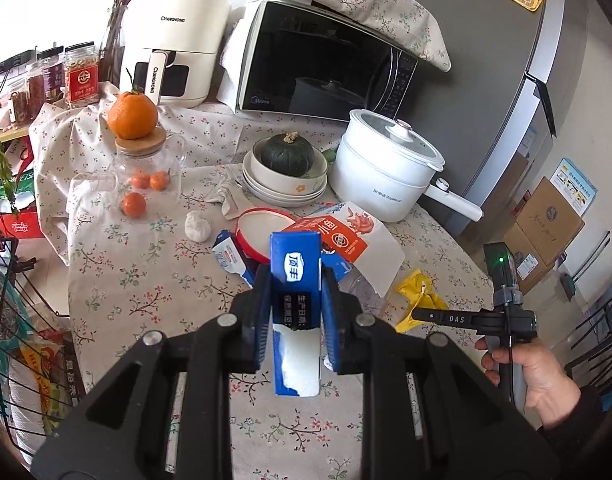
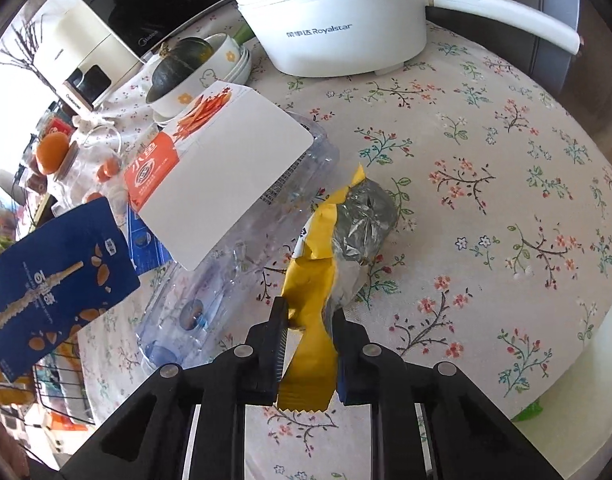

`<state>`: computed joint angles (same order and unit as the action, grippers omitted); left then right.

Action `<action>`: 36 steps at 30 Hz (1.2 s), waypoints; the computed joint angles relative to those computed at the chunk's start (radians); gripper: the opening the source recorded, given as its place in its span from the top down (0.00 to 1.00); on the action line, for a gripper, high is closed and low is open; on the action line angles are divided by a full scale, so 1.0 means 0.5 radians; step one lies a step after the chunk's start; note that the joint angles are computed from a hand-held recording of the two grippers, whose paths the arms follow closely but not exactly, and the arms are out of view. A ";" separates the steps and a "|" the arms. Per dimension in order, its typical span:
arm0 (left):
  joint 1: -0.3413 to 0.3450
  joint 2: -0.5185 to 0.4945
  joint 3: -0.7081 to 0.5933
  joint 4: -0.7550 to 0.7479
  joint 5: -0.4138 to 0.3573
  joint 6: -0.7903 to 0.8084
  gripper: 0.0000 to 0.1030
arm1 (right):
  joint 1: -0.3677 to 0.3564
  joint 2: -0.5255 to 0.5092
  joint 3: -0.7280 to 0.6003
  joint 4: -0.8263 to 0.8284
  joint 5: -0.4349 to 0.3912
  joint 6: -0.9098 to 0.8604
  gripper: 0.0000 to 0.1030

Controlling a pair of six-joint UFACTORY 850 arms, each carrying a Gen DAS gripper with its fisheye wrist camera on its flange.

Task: Collect trash
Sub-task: 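Close the right gripper on the yellow-and-silver snack bag, then carry the yellow bag with the right gripper over the bin while the left gripper carries the blue box there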

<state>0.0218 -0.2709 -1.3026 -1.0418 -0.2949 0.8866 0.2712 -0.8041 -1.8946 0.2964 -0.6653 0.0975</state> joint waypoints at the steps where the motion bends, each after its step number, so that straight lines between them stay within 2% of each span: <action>1: 0.002 0.011 0.008 -0.060 -0.006 0.056 0.76 | 0.010 0.017 0.013 -0.050 0.004 0.010 0.81; 4: 0.014 0.038 0.024 -0.276 -0.068 0.247 0.76 | 0.023 0.091 0.094 -0.092 0.029 -0.012 0.81; 9: -0.004 0.062 0.040 -0.374 -0.138 0.354 0.76 | 0.026 0.266 0.305 -0.070 0.121 -0.088 0.81; 18: -0.095 0.060 0.045 -0.349 -0.271 0.393 0.76 | -0.009 0.548 0.639 -0.163 0.248 -0.053 0.81; 24: -0.187 0.043 0.037 -0.318 -0.362 0.404 0.76 | -0.081 0.713 0.845 -0.241 0.304 0.007 0.81; 36: -0.453 -0.023 0.003 -0.212 -0.469 0.414 0.76 | -0.280 0.974 1.211 -0.408 0.352 0.130 0.81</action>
